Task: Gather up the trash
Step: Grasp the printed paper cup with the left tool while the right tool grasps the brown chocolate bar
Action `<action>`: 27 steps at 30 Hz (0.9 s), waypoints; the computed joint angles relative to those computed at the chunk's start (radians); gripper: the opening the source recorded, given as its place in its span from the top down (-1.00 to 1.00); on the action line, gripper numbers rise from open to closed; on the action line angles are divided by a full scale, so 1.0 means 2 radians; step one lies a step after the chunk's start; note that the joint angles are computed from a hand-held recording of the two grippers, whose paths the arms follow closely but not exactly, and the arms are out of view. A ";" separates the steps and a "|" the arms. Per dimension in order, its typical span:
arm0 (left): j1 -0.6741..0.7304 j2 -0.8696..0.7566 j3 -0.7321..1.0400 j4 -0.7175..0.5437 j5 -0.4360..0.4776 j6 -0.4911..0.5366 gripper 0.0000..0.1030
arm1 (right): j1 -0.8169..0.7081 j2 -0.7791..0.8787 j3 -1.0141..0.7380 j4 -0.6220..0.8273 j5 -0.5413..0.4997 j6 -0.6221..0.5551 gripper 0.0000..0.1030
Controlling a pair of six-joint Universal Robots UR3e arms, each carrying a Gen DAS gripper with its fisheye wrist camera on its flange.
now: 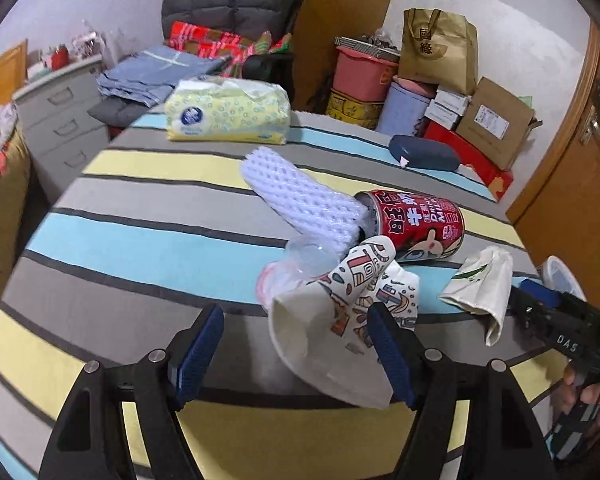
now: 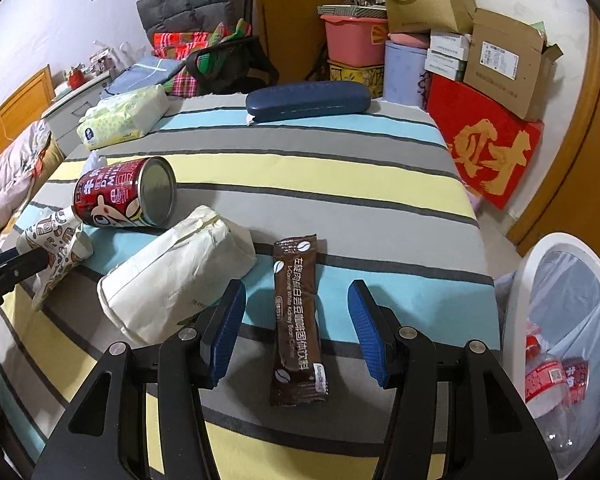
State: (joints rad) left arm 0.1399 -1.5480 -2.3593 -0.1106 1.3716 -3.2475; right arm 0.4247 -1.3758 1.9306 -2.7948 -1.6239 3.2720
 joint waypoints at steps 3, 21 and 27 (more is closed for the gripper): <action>-0.009 -0.020 0.013 0.001 0.009 0.000 -0.43 | -0.003 0.001 -0.003 0.008 0.005 0.001 -0.07; -0.030 -0.015 0.008 0.006 -0.020 -0.016 0.38 | -0.011 -0.005 0.009 0.000 0.001 0.013 0.56; -0.042 -0.005 -0.004 0.016 -0.014 -0.029 0.56 | -0.014 -0.012 0.024 -0.014 0.008 0.018 0.59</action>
